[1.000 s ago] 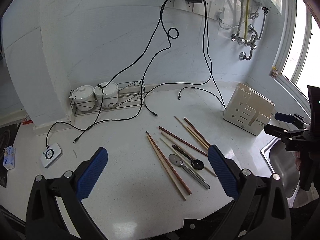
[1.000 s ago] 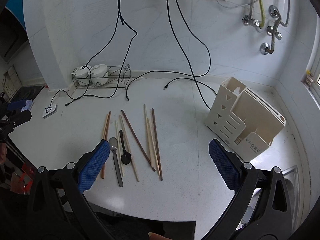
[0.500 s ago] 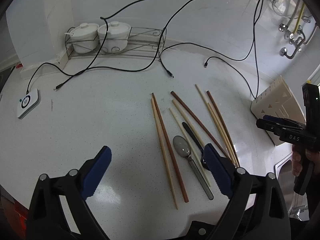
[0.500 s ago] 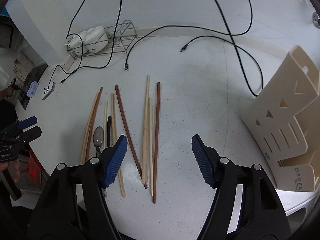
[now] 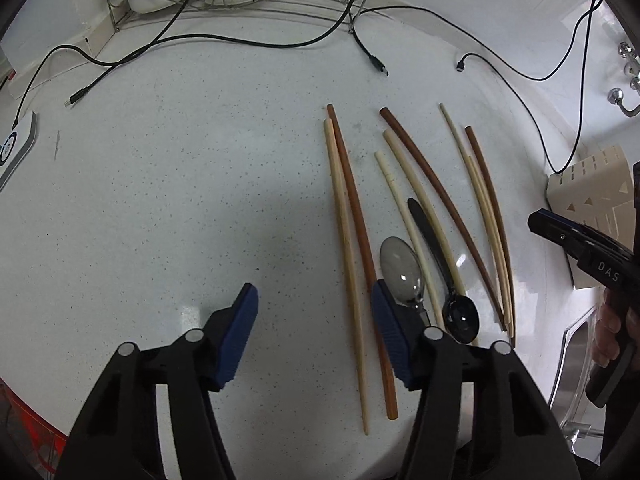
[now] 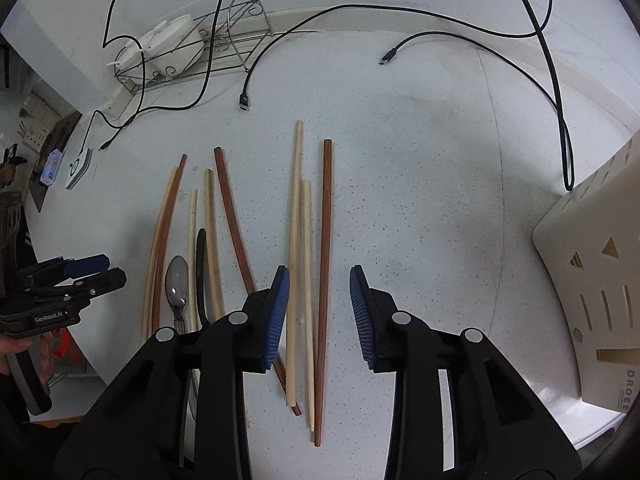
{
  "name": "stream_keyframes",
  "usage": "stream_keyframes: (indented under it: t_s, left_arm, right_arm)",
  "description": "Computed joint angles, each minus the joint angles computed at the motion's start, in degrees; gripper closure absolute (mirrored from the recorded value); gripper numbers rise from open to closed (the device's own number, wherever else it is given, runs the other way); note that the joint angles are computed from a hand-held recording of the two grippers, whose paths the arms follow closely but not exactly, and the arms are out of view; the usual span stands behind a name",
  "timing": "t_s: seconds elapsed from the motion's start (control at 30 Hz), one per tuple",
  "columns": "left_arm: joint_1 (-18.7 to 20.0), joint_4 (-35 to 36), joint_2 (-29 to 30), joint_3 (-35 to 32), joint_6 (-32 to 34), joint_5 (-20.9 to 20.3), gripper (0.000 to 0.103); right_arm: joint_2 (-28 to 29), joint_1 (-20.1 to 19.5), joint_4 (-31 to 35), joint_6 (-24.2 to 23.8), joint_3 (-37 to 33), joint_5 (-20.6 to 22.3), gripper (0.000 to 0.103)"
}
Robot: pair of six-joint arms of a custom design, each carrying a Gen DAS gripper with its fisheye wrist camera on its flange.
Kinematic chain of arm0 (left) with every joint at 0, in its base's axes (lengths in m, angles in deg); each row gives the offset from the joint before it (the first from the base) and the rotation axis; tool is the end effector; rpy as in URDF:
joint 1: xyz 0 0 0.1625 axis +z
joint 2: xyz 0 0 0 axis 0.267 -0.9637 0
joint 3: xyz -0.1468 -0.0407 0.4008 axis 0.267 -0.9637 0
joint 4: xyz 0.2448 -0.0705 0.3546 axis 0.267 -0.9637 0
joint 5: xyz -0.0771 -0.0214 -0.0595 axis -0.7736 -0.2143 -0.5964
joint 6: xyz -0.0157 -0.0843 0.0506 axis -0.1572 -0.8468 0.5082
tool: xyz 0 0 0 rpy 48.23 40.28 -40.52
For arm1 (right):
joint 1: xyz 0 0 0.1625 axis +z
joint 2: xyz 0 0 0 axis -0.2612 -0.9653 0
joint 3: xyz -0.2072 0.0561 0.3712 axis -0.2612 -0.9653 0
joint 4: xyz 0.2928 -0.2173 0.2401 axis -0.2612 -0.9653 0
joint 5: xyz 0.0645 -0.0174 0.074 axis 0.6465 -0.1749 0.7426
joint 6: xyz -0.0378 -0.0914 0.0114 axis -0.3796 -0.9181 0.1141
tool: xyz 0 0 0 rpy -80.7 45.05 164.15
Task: Organize utensils
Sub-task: 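Move the left tool toward the chopsticks while the right tool approaches them too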
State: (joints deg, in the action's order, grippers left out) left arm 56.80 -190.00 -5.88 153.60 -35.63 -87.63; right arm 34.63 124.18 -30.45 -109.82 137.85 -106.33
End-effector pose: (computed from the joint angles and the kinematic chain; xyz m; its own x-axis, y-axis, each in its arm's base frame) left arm 0.0106 -0.6227 0.3287 -0.7627 -0.4552 -0.4594 -0.2133 0.8476 -0.4858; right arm 0.3578 -0.7632 0.0471 -0.6353 -0.6968 0.3330 -0.6149 0.7172 0.3278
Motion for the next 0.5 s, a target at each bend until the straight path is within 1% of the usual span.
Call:
stream_keyframes:
  t_s: [0.07,0.23,0.27,0.37,0.43,0.5]
  left_arm:
    - [0.2,0.6,0.7,-0.5,-0.1,-0.1,0.049]
    - [0.9,-0.4,2.0,-2.0,1.0,-1.8,0.049]
    - [1.0,0.2,2.4,-2.5,0.8,-1.6,0.049]
    - [1.5,2.1,3.6,-4.1,0.1,-1.4,0.053]
    - [1.4,5.2,4.6,-5.4,-1.4,-0.1,0.053]
    - [1.4,6.0,5.3,-6.2,-1.4,0.4,0.053]
  right_arm:
    - [0.5,-0.1,0.8,0.6,-0.5,-0.4,0.078]
    - [1.0,-0.1,1.0,0.9,-0.9,-1.8,0.079]
    - [1.0,0.0,0.9,0.9,-1.0,-1.8,0.079]
    - [1.0,0.0,1.0,0.8,-1.2,-1.9,0.079]
    - [0.9,-0.1,0.7,0.8,-1.0,-1.9,0.079]
    - [0.7,-0.1,0.3,0.9,-0.7,-1.5,0.079]
